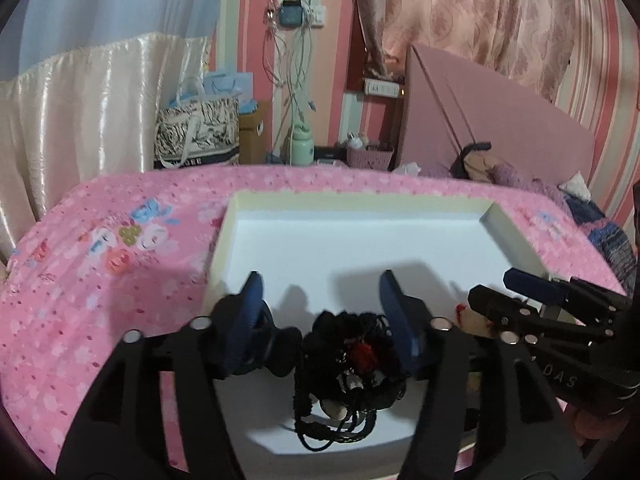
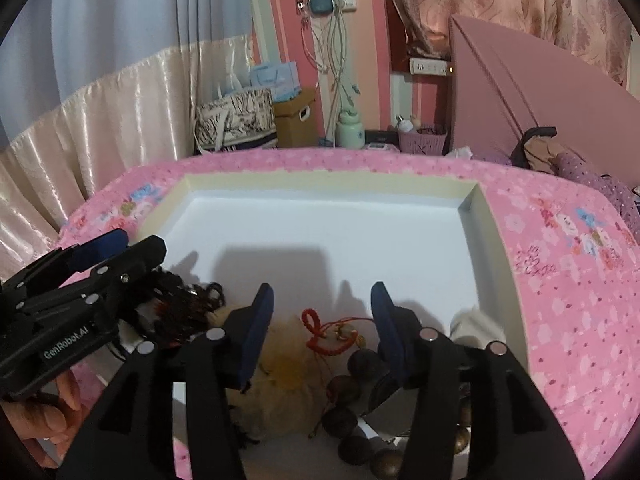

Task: Organize jewelry

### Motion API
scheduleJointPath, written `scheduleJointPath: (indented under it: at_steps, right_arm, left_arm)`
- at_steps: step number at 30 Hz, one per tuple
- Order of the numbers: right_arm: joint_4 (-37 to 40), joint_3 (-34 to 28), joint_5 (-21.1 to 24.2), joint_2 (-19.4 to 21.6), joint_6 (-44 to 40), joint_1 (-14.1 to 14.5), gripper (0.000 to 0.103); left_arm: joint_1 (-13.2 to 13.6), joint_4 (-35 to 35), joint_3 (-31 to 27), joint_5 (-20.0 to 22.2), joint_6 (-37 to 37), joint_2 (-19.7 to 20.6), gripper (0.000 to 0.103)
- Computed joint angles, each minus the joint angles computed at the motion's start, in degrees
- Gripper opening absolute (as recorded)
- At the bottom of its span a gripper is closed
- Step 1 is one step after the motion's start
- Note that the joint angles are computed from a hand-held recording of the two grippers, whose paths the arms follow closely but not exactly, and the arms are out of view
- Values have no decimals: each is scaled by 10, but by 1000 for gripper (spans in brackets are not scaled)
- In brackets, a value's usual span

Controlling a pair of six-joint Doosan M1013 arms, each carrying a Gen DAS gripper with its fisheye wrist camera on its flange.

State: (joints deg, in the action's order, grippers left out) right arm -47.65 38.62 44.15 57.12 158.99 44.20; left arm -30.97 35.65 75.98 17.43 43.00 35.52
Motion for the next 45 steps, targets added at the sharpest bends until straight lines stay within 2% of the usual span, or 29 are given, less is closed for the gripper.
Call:
scheduleJointPath:
  at_steps: [2, 4, 5, 8, 11, 14, 18, 19, 22, 25, 30, 35, 40, 45]
  right_arm:
    - [-14, 10, 2, -11, 12, 2, 56]
    - [-19, 14, 13, -22, 3, 6, 67]
    - [-24, 13, 31, -28, -2, 9, 75]
    - [-64, 50, 32, -57, 19, 15, 77]
    - [-154, 111, 28, -93, 100, 30, 88]
    - [-255, 185, 22, -127, 209, 44, 94]
    - [-341, 259, 33, -149, 330, 60, 95]
    - [-359, 282, 13, -156, 350, 60, 95]
    - [-394, 324, 28, -163, 413, 68, 95]
    - [-402, 349, 40, -165, 446, 74, 95]
    - [-409, 375, 33, -170, 461, 84, 95]
    - [-421, 383, 47, -168, 463, 92, 95]
    - [-427, 393, 63, -168, 465, 97, 95]
    - [-441, 403, 58, -171, 488, 96, 95]
  left_arm:
    - [-1, 38, 8, -7, -37, -12, 73]
    - [-4, 130, 19, -10, -118, -27, 82]
    - [-5, 182, 26, -10, -166, -34, 88]
    - [-8, 308, 49, -1, -288, -59, 99]
    - [-13, 440, 79, 19, -413, -82, 100]
    - [-19, 492, 117, 45, -464, -104, 100]
    - [-20, 571, 173, 52, -566, -129, 100]
    - [-20, 590, 191, 52, -589, -136, 100]
    - [-25, 639, 229, 69, -646, -147, 100]
    - [-29, 665, 256, 80, -673, -153, 100]
    - [-45, 637, 272, 103, -646, -157, 100]
    - [-67, 694, 287, 162, -667, -154, 100]
    - [-61, 734, 297, 131, -715, -160, 100]
    - [-63, 749, 307, 144, -740, -165, 100]
